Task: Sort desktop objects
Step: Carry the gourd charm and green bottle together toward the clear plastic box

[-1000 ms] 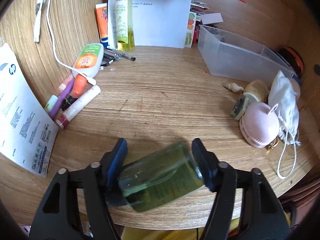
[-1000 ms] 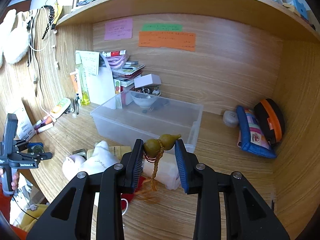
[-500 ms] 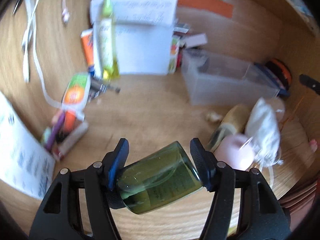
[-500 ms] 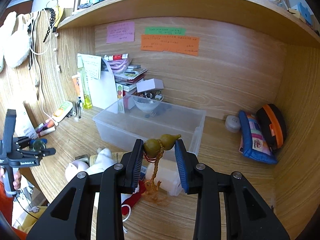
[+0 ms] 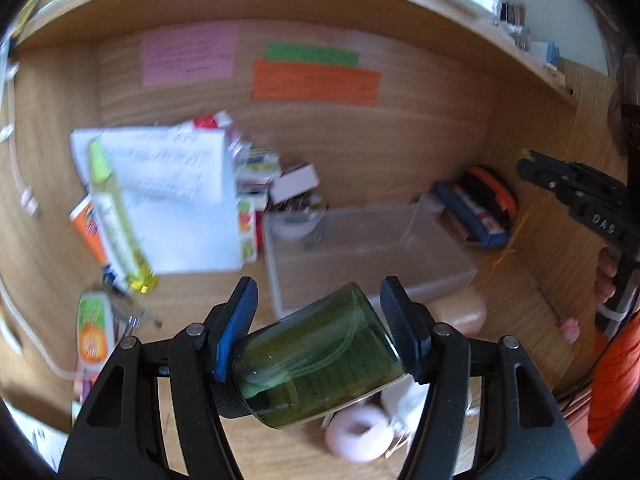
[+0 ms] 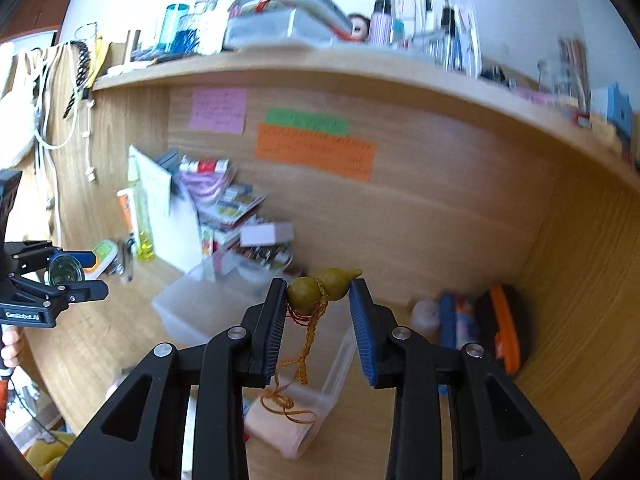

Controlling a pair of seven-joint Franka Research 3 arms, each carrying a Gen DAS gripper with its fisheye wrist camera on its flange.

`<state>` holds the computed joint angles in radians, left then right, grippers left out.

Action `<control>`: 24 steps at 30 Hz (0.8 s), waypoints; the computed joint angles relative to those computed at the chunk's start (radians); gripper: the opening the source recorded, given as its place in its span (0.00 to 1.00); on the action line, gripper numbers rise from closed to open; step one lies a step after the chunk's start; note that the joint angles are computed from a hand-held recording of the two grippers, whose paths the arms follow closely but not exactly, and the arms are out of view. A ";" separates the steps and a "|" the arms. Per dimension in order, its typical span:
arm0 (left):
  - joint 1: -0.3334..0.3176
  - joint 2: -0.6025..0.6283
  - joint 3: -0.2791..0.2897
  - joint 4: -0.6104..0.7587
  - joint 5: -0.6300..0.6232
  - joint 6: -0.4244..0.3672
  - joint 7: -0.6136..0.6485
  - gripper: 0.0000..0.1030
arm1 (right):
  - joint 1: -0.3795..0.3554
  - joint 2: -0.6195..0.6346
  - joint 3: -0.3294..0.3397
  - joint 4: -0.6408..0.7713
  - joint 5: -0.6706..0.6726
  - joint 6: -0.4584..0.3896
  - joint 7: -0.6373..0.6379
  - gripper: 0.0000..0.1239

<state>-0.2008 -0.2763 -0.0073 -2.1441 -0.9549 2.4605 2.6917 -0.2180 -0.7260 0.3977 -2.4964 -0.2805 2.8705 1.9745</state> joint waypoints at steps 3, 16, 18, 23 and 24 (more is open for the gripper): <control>-0.002 0.049 -0.019 0.073 0.024 -0.011 -0.036 0.61 | -0.038 0.042 0.014 0.054 -0.020 0.007 0.003 0.24; 0.027 0.328 -0.165 0.338 0.213 -0.011 -0.202 0.61 | -0.015 0.323 -0.036 0.183 -0.114 0.035 0.046 0.24; 0.036 0.366 -0.186 0.368 0.247 -0.015 -0.227 0.61 | 0.011 0.371 -0.063 0.203 -0.131 0.028 0.044 0.24; 0.054 0.466 -0.232 0.450 0.344 -0.036 -0.296 0.61 | 0.095 0.470 -0.152 0.239 -0.145 0.018 0.019 0.24; 0.056 0.482 -0.239 0.462 0.364 -0.036 -0.310 0.61 | 0.111 0.492 -0.169 0.248 -0.146 0.012 0.013 0.24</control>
<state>-0.1446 0.2055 -0.2466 -1.6822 -0.5909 2.4247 2.3818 -0.1072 -0.2342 0.2290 -2.2479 -0.4261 2.8824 1.9877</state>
